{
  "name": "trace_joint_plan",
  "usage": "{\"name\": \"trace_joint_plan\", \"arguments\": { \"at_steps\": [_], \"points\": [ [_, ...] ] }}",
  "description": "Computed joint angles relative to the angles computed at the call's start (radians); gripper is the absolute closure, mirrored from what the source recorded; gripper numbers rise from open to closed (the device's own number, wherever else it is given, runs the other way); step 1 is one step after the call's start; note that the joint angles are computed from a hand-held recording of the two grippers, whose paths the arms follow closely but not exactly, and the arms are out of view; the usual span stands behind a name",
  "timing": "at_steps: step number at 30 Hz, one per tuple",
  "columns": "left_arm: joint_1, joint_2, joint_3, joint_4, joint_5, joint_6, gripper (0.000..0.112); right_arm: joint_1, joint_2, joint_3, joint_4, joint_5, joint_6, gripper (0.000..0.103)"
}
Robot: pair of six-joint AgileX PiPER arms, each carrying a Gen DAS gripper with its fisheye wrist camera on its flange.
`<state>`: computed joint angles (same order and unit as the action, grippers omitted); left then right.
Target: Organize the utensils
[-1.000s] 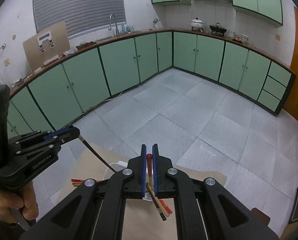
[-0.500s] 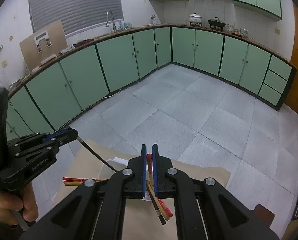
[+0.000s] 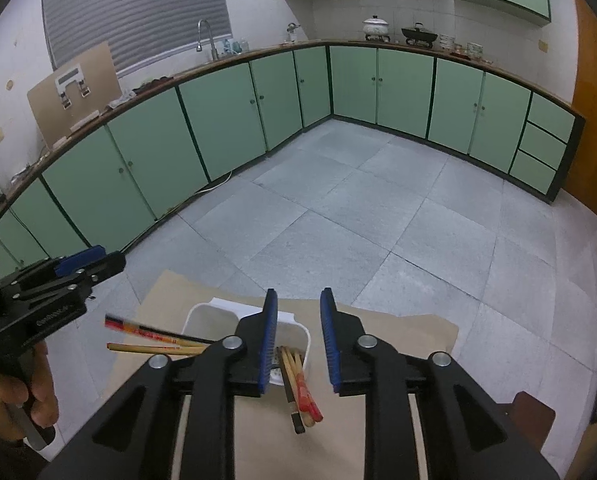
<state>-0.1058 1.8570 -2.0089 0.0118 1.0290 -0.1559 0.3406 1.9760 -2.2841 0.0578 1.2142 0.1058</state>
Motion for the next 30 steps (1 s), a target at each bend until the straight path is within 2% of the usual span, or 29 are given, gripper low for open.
{"name": "trace_joint_plan", "arguments": {
  "at_steps": [4,7,8,10,12,14,17,21,24,26,28,30],
  "points": [
    [0.005,-0.043,0.063,0.007,-0.023,-0.005,0.061,-0.002,-0.049,0.091,0.005,-0.039,-0.004,0.080],
    [0.008,-0.100,0.148,0.024,-0.065,-0.015,0.047,0.011,-0.119,0.202,-0.002,-0.100,-0.011,0.079],
    [0.007,-0.120,0.179,0.029,-0.080,-0.019,0.043,0.014,-0.155,0.261,0.003,-0.134,-0.010,0.076],
    [0.009,-0.188,0.282,0.035,-0.128,-0.022,0.037,0.025,-0.232,0.390,-0.017,-0.213,0.005,0.065],
    [-0.008,-0.264,0.398,0.074,-0.186,-0.039,0.029,0.054,-0.326,0.546,-0.089,-0.307,0.062,0.043],
    [-0.038,-0.359,0.544,0.142,-0.252,-0.072,0.025,0.105,-0.420,0.698,-0.211,-0.395,0.169,0.028],
    [-0.063,-0.470,0.715,0.191,-0.313,-0.105,0.024,0.192,-0.549,0.915,-0.414,-0.473,0.369,0.015],
    [-0.090,-0.588,0.888,0.236,-0.359,-0.174,0.022,0.282,-0.659,1.091,-0.590,-0.485,0.590,0.009],
    [-0.115,-0.676,0.987,0.284,-0.375,-0.232,0.021,0.362,-0.723,1.190,-0.693,-0.453,0.740,0.006],
    [-0.171,-0.758,1.069,0.369,-0.374,-0.329,0.018,0.406,-0.755,1.239,-0.733,-0.422,0.818,0.006],
    [-0.264,-0.828,1.128,0.502,-0.328,-0.492,0.016,0.486,-0.784,1.290,-0.811,-0.357,0.942,0.006],
    [-0.364,-0.902,1.180,0.605,-0.248,-0.633,0.016,0.588,-0.792,1.308,-0.878,-0.255,1.034,0.006]
  ]
}}
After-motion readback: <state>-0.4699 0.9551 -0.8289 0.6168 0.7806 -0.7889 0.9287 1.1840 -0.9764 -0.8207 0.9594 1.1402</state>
